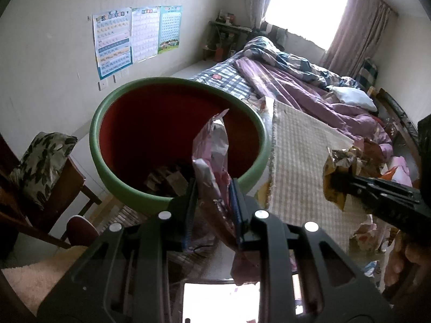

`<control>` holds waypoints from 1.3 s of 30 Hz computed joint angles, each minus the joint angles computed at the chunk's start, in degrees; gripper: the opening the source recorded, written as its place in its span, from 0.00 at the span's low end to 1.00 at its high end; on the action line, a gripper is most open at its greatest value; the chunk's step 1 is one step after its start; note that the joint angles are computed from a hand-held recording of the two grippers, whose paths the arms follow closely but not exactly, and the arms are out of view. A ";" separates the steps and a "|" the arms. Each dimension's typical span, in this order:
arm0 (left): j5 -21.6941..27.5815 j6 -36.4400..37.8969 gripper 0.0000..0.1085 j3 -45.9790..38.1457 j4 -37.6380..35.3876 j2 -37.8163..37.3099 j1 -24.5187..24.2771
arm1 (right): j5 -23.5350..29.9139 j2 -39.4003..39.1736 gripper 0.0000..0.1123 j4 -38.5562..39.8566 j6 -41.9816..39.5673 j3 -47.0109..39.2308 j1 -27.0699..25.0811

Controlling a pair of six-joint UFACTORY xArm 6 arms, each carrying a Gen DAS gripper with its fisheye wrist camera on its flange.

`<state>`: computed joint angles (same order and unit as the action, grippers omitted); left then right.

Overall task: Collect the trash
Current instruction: 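Carry both wrappers over the bucket and release them inside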

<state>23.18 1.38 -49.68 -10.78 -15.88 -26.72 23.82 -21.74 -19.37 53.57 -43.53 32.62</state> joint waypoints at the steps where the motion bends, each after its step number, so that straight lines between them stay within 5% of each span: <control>1: 0.09 0.43 0.21 -0.24 -0.44 0.17 0.16 | -0.37 0.67 0.11 0.29 -0.40 -0.54 0.02; 15: 1.77 1.97 0.21 -7.33 -0.77 4.36 3.89 | -4.43 8.71 0.12 2.04 -3.87 -8.88 0.19; 28: 1.33 0.85 0.21 -12.34 0.81 10.79 6.75 | -7.58 20.13 0.13 13.98 -15.60 -20.43 0.29; 39: 1.51 -2.12 0.21 -12.95 3.19 11.94 7.14 | -8.07 23.31 0.14 22.03 -21.33 -22.02 0.32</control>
<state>24.69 -0.74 -62.63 -7.59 -3.94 -19.58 15.76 1.57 2.66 32.24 -65.55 32.94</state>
